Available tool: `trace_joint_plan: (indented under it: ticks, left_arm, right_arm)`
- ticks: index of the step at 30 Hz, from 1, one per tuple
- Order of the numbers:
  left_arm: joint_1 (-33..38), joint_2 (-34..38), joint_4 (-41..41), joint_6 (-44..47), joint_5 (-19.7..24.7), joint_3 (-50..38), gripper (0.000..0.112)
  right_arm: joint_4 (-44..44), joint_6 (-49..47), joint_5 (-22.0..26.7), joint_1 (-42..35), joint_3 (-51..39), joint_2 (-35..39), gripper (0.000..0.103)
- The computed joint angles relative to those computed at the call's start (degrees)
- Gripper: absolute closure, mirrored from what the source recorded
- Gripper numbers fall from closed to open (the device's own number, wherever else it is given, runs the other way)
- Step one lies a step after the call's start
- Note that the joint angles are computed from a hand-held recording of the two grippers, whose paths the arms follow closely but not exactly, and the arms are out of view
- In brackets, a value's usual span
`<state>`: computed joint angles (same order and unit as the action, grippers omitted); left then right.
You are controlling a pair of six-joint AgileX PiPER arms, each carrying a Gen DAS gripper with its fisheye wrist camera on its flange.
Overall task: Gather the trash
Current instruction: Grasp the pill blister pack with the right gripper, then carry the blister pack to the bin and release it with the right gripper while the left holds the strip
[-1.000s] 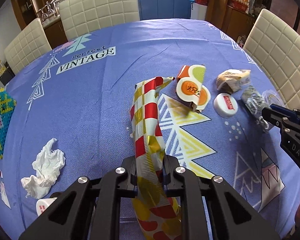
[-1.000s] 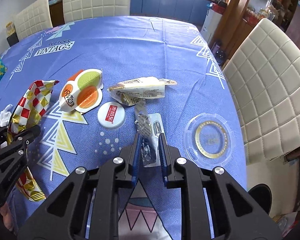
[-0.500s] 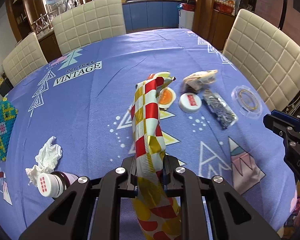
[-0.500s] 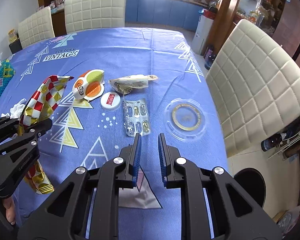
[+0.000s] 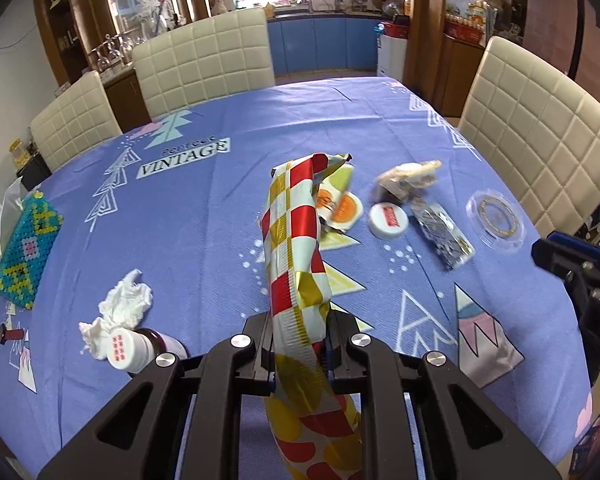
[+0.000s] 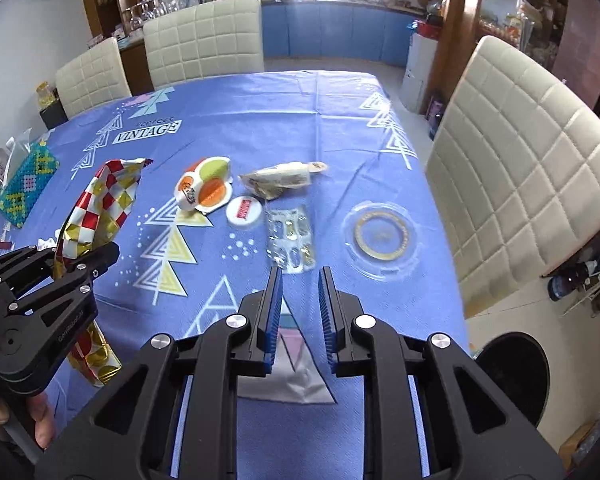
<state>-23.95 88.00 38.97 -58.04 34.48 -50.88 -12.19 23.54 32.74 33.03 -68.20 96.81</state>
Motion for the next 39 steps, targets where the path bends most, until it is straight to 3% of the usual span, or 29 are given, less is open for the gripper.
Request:
trace_joint_plan:
  ticks: [1,2,5,11,20,26,30,39]
  left_arm:
    - [0.8,0.2,-0.1,0.3,-0.1,-0.3,0.097]
    - [1.5,0.5,-0.3,0.8,-0.2,-0.7,0.097]
    - [3.4,1.7,0.1,1.9,-1.1,-1.5,0.097]
    - [7.5,5.9,-2.8,7.4,-4.1,-4.3,0.097]
    - [10.6,13.3,-9.4,15.6,-6.4,-9.2,0.097]
    - [11.3,15.2,-12.0,18.2,-7.0,-9.9,0.096]
    - [11.4,14.8,-12.5,18.3,-7.2,-9.3,0.096]
    - [10.4,12.2,-11.5,16.9,-6.9,-7.3,0.096]
  right_arm:
    - [-0.1,-0.1,0.2,0.2,-1.3,1.4,0.041]
    - [-1.0,0.8,0.0,0.6,-2.0,2.1,0.004]
    - [-3.4,2.2,-2.9,1.2,-2.7,3.5,0.004]
    - [14.7,-13.3,0.6,-4.4,-12.6,13.5,0.014]
    - [25.2,-21.1,6.7,-9.0,-22.3,23.8,0.029]
    - [26.2,-22.5,8.3,-8.6,-24.9,26.4,0.042]
    - [24.2,-21.5,7.8,-7.7,-24.3,25.9,0.062]
    - [22.7,-21.5,4.8,-5.8,-18.2,20.5,0.067]
